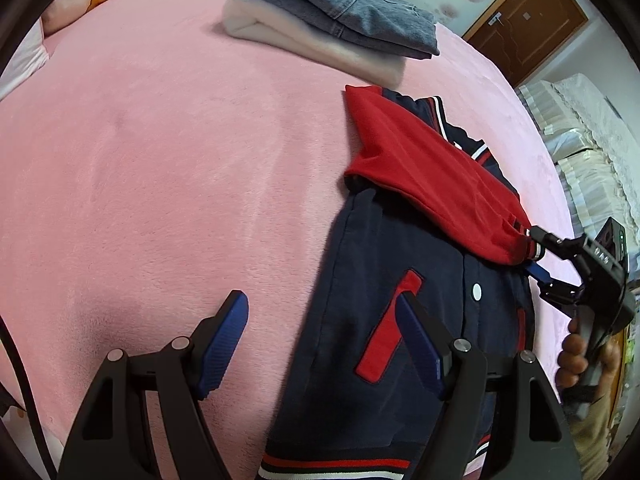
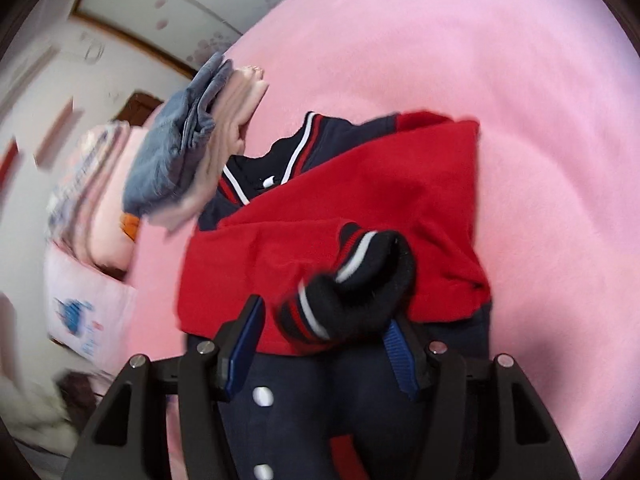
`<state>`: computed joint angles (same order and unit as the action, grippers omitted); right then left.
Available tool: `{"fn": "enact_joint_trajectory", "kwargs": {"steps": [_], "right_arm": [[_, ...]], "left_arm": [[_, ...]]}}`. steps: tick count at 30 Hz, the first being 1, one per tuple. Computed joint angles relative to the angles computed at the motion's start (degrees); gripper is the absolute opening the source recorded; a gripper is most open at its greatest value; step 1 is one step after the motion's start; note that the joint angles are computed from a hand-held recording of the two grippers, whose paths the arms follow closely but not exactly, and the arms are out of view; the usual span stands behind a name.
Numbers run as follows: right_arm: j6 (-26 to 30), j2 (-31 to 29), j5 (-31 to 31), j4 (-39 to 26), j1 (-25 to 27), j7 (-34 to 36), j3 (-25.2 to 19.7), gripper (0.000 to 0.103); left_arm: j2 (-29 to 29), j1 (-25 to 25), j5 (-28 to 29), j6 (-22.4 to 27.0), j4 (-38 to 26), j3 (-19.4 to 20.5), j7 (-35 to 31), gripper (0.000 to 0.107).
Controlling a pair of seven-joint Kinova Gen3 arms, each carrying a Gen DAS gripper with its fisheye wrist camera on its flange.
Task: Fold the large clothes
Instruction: 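Grasp the folded sleeve cuff with the right gripper and lift it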
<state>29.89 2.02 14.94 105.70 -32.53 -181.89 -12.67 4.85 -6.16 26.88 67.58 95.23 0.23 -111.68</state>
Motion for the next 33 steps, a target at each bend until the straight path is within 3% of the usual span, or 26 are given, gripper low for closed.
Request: {"fn": "enact_joint_trajectory", "kwargs": {"steps": [3,6,11,14,16,19,24,27,30,33], "right_arm": [[-2.62,-1.57,-6.77,1.99,4.67,2.26,-2.05,0.067],[-1.21,-2.13,-10.95,1.43,12.09,3.75,-7.80,0.067],[5.99,0.21,-11.97,-3.72,15.44,8.65,-10.54,0.066],[12.48,2.83,-8.86,-8.53,14.17,10.39,-11.10,0.049],[17.14,5.33,-4.89,-12.27,11.98,9.78,-11.58,0.025],[24.13,7.92,2.10,-16.76,4.02,11.51,-7.94,0.014],[35.52,8.78,13.75,-25.41,-9.25,18.89,-0.56,0.013],[36.56,7.84,20.72,-26.35,-16.20,19.74,4.83,0.013],[39.28,9.50,22.06,-26.25,-14.77,18.46,4.26,0.014],[40.61,11.69,15.98,-24.35,-6.85,17.56,0.42,0.022]], "left_arm": [[0.18,0.39,-0.37,0.12,-0.40,0.28,0.27,0.075],[0.05,1.09,-1.16,-0.49,-0.91,0.67,0.53,0.075],[0.13,2.18,-1.68,-1.19,-2.83,1.23,0.98,0.075],[0.43,3.28,-3.17,-1.67,-3.98,1.79,1.66,0.075],[0.70,4.16,-4.62,-1.90,-4.74,2.23,1.94,0.074],[0.96,5.29,-6.43,-2.58,-5.72,2.74,2.01,0.075],[1.77,6.60,-8.13,-5.75,-7.79,3.14,3.15,0.075],[3.17,7.37,-8.84,-7.64,-9.24,3.53,4.63,0.075],[4.76,8.16,-10.12,-9.65,-10.26,4.40,6.50,0.075],[7.68,10.51,-13.81,-9.72,-12.72,4.52,9.83,0.074]]}}
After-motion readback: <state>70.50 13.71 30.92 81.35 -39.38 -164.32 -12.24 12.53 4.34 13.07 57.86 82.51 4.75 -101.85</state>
